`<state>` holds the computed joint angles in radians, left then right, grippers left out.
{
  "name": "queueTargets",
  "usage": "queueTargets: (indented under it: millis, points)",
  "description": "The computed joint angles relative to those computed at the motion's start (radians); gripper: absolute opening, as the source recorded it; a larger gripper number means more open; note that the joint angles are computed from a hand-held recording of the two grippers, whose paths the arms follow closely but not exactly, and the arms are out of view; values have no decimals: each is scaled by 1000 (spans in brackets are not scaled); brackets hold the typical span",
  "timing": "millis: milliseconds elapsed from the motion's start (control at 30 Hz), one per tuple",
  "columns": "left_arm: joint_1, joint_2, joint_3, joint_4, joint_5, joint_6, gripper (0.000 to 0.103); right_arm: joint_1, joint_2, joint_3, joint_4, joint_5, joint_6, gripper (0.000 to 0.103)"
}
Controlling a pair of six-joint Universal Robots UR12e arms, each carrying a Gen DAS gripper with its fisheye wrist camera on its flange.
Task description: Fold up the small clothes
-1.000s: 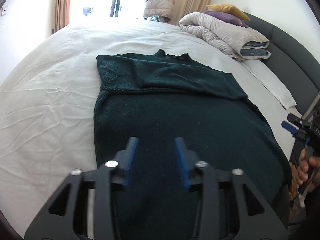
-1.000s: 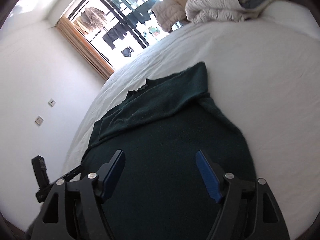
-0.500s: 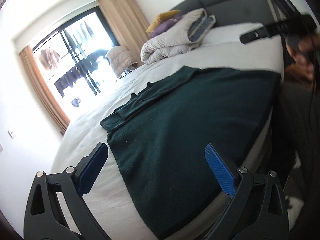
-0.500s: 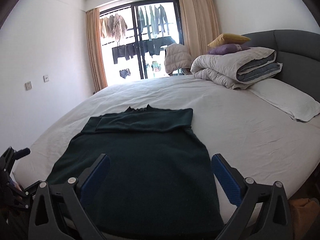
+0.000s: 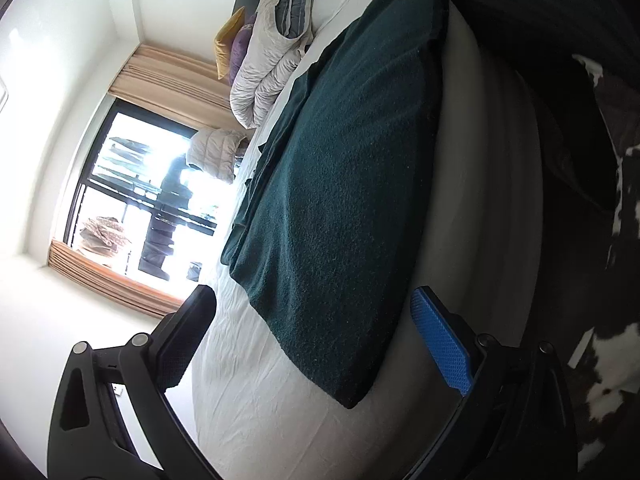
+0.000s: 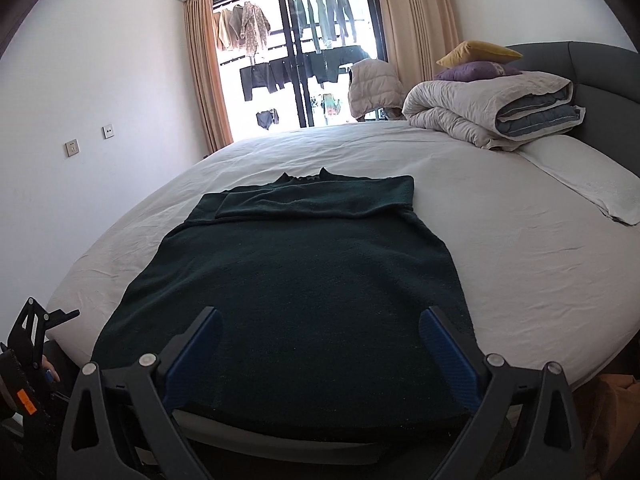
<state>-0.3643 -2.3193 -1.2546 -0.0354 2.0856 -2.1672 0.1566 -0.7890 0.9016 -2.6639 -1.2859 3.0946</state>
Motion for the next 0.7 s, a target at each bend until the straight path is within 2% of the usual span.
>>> queueTargets:
  millis: [167, 267, 367, 433, 467, 500, 533, 600, 700]
  points:
    - [8, -12, -25, 112, -3, 139, 99, -1, -1, 0, 10, 2, 11, 100]
    - [14, -15, -25, 132, -10, 159, 97, -2, -1, 1, 15, 9, 24, 98]
    - [18, -17, -14, 124, -17, 136, 78, -1, -2, 3, 22, 8, 13, 96]
    - [21, -19, 0, 106, -15, 115, 58, 0, -4, 5, 23, 4, 1, 96]
    - [22, -17, 5, 87, -20, 100, 52, 0, -4, 6, 26, 4, -6, 95]
    - [24, -12, 8, 64, -29, 81, 39, 0, -5, 6, 30, 5, -14, 95]
    - [27, -7, 12, 42, -40, 60, 32, 0, -7, 7, 33, 3, -24, 94]
    - [32, 3, 19, 9, -68, 11, 31, 2, -10, 10, 44, -3, -56, 91]
    - [40, 14, 48, -73, -106, -87, 21, 5, -23, 27, 72, -13, -139, 85]
